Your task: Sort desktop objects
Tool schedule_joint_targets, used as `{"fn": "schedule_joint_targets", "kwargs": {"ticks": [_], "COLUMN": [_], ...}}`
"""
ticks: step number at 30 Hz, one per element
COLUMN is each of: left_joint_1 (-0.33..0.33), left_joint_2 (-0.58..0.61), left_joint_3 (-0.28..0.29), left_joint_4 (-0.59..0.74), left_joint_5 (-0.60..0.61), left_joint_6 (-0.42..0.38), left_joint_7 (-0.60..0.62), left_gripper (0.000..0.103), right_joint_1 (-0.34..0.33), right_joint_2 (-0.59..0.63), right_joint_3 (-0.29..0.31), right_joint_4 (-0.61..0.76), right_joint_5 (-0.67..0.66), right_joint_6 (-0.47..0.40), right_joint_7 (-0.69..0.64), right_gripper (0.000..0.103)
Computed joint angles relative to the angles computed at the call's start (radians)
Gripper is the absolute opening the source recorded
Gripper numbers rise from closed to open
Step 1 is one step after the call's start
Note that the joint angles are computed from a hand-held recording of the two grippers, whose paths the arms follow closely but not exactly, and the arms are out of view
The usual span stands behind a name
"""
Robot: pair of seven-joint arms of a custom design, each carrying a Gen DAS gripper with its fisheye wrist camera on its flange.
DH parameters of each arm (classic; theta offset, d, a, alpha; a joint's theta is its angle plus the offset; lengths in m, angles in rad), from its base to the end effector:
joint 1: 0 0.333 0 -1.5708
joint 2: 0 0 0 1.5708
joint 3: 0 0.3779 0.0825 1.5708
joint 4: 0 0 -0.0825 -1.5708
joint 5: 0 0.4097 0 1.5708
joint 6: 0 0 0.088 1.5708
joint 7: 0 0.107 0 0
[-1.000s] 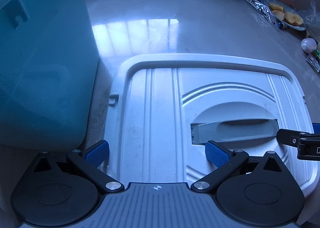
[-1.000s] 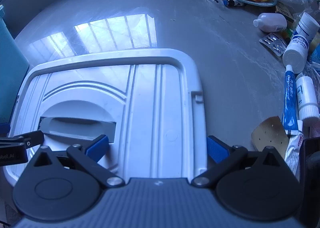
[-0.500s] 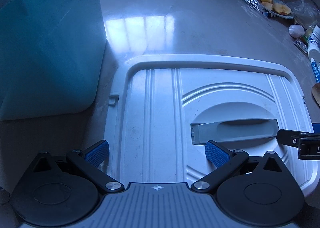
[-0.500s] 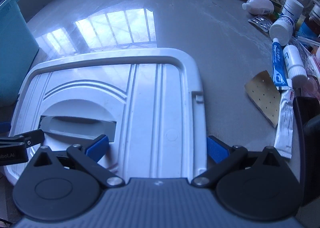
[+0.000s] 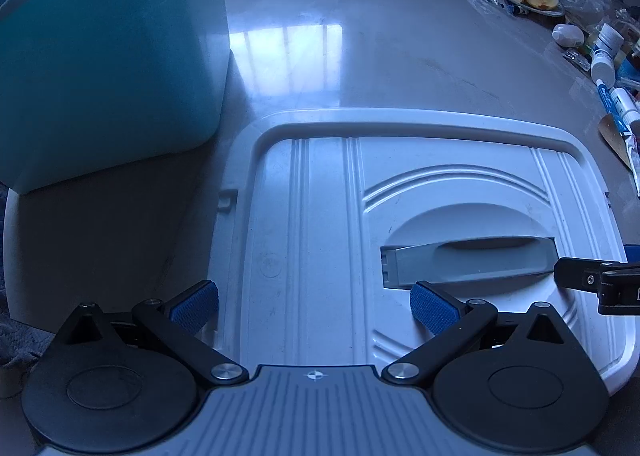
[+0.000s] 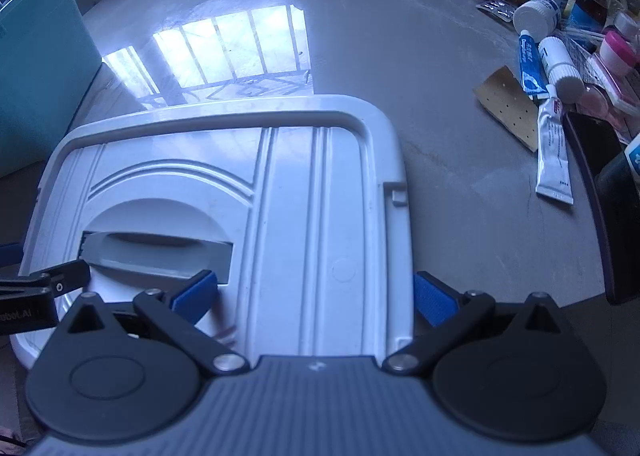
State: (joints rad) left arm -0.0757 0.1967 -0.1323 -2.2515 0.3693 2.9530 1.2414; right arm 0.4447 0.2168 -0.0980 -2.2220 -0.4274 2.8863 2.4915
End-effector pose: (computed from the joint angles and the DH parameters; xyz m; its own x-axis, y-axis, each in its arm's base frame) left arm 0.5879 -0.1460 0.3728 -0.1998 -0.9786 -0.0498 -0.8464 0.1980 -0.4944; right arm 0.5659 0.2323 0.3634 -0.1462 -0.9820 -0.1197 -0.8727 0.1850 -0.4519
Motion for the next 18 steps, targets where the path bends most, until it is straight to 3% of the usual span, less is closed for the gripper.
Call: {"fn": "schedule_joint_targets", "kwargs": {"ticks": [7, 12, 18], "left_joint_1": [0.03, 0.02, 0.017], "left_joint_2": [-0.01, -0.012, -0.016], "left_joint_3": [-0.023, -0.012, -0.011], "left_joint_4": [-0.026, -0.03, -0.027], "left_joint_5": [-0.038, -0.039, -0.037], "left_joint_6": [0.022, 0.025, 0.01], "left_joint_7": [0.078, 0.079, 0.072], "left_gripper": [0.103, 0.103, 0.103], "right_joint_1": [-0.041, -0.244, -0.293], "right_joint_2": [-0.037, -0.088, -0.081], "right_joint_3": [0.043, 0.258, 0.33], "right_joint_4": [-0.051, -0.15, -0.152], "right_joint_5": [0.12, 0.754, 1.175], "right_joint_6": [0.007, 0.072, 0.05], "right_joint_7": [-0.042, -0.484, -0.863], "right_gripper": [0.103, 0.103, 0.103]}}
